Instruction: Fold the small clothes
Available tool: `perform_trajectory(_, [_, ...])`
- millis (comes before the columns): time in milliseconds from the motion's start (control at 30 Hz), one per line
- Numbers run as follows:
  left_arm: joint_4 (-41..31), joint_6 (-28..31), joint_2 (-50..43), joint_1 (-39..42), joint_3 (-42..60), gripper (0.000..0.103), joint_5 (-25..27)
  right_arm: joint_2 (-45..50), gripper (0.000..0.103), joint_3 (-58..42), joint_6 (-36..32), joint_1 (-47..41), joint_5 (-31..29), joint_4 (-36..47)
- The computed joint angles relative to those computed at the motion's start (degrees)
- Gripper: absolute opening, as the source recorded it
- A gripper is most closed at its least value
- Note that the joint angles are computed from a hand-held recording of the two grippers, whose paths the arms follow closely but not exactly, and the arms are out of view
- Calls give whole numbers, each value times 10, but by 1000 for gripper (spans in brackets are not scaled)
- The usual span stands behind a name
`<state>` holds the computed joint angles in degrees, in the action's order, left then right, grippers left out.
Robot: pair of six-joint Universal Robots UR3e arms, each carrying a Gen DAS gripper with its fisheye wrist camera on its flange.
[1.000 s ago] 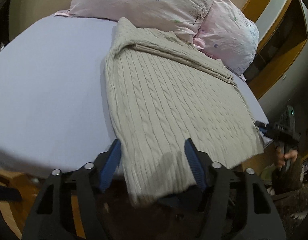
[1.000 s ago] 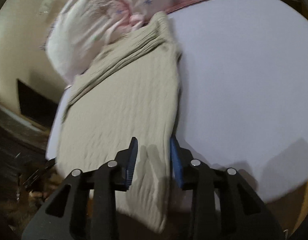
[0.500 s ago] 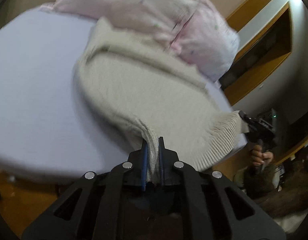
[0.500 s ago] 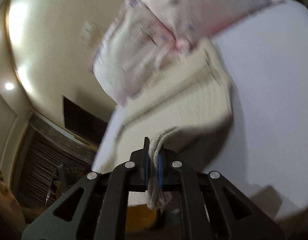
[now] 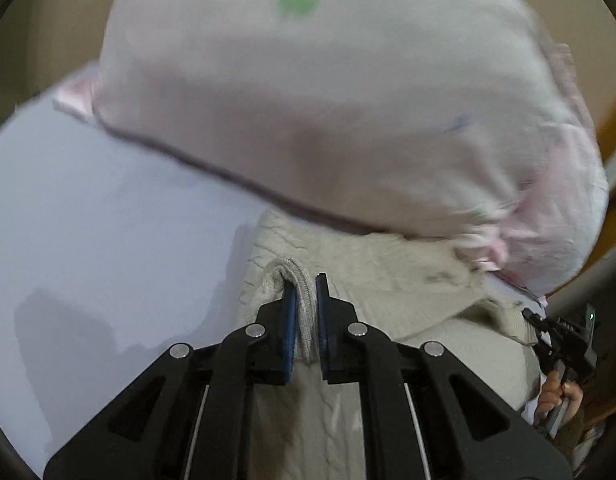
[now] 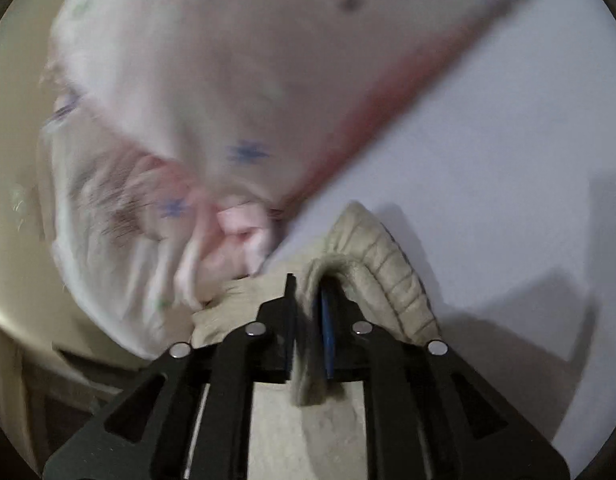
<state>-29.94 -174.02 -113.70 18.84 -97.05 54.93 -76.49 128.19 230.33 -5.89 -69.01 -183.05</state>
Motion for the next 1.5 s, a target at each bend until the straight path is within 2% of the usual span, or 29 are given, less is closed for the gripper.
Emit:
perform_trajectory(33, [-8, 5, -3, 8, 1, 9, -20, 1, 29, 9, 0, -6, 11, -30])
perform_trajectory(67, [-4, 9, 0, 20, -8, 10, -48, 2, 49, 25, 2, -14, 20, -84])
perform_trajectory(100, [-7, 17, 5, 41, -18, 15, -93, -11, 72, 42, 3, -12, 4, -116])
perform_trajectory(133, [-15, 23, 9, 57, -23, 19, -129, -23, 80, 52, 2, -4, -23, -140])
perform_trajectory(167, [-23, 26, 19, 76, -33, 25, -165, -35, 84, 71, -4, -3, -33, -183])
perform_trajectory(233, [37, -4, 49, 90, -73, 84, -157, -61, 84, 100, -14, -14, -17, -216])
perform_trajectory(267, [58, 4, 79, 99, -103, 89, -141, -67, 85, 103, -19, -14, -18, -217])
perform_trajectory(367, [-27, 84, 121, 118, -129, 88, -133, -82, 87, 118, -46, -10, -19, -211])
perform_trajectory(467, [-110, 141, 132, 123, -143, 80, -134, -75, 87, 121, -51, -17, 11, -203])
perform_trajectory(600, [-185, 193, 141, 127, -160, 73, -144, -89, 87, 121, -87, -14, 16, -173])
perform_trajectory(667, [-190, 182, 128, 115, -154, 67, -116, -76, 87, 116, -86, -7, 17, -181])
perform_trajectory(700, [-142, 157, 136, 108, -176, 66, -107, -70, 87, 112, -84, -6, 22, -184])
perform_trajectory(767, [-116, 129, 144, 103, -188, 62, -89, -58, 87, 102, -77, -3, 25, -190])
perform_trajectory(800, [-97, 96, 143, 98, -194, 50, -83, -60, 87, 110, -78, -10, 37, -196])
perform_trajectory(833, [-126, 84, 130, 96, -180, 23, -90, -59, 87, 112, -77, -14, 44, -198])
perform_trajectory(867, [-159, 87, 118, 100, -170, 22, -108, -59, 87, 112, -78, -19, 53, -200])
perform_trajectory(967, [-168, 72, 122, 99, -162, 19, -122, -75, 87, 124, -81, -31, 62, -204])
perform_trajectory(1000, [-201, 76, 131, 106, -155, 18, -163, -85, 87, 132, -83, -39, 66, -206])
perform_trajectory(1067, [-229, 71, 153, 99, -143, 17, -212, -103, 88, 144, -86, -55, 77, -209])
perform_trajectory(1133, [-197, 30, 174, 52, -117, 17, -247, -130, 87, 151, -93, -65, 75, -199])
perform_trajectory(1200, [-139, -28, 158, -17, -77, 17, -272, -162, 87, 150, -113, -68, 62, -171])
perform_trajectory(1267, [-44, -112, 91, -117, -6, 17, -278, -197, 87, 141, -144, -66, 34, -125])
perform_trajectory(1367, [-48, -158, -40, -248, 156, 17, -252, -241, 87, 137, -180, -80, 10, -55])
perform_trajectory(1400, [-23, -182, -100, -301, 216, 18, -218, -253, 87, 141, -186, -93, 18, -38])
perform_trajectory(1467, [-73, -177, -194, -359, 336, 18, -213, -288, 87, 151, -205, -133, 46, 16])
perform_trajectory(1500, [-112, -165, -217, -366, 372, 18, -234, -302, 87, 154, -213, -150, 64, 37])
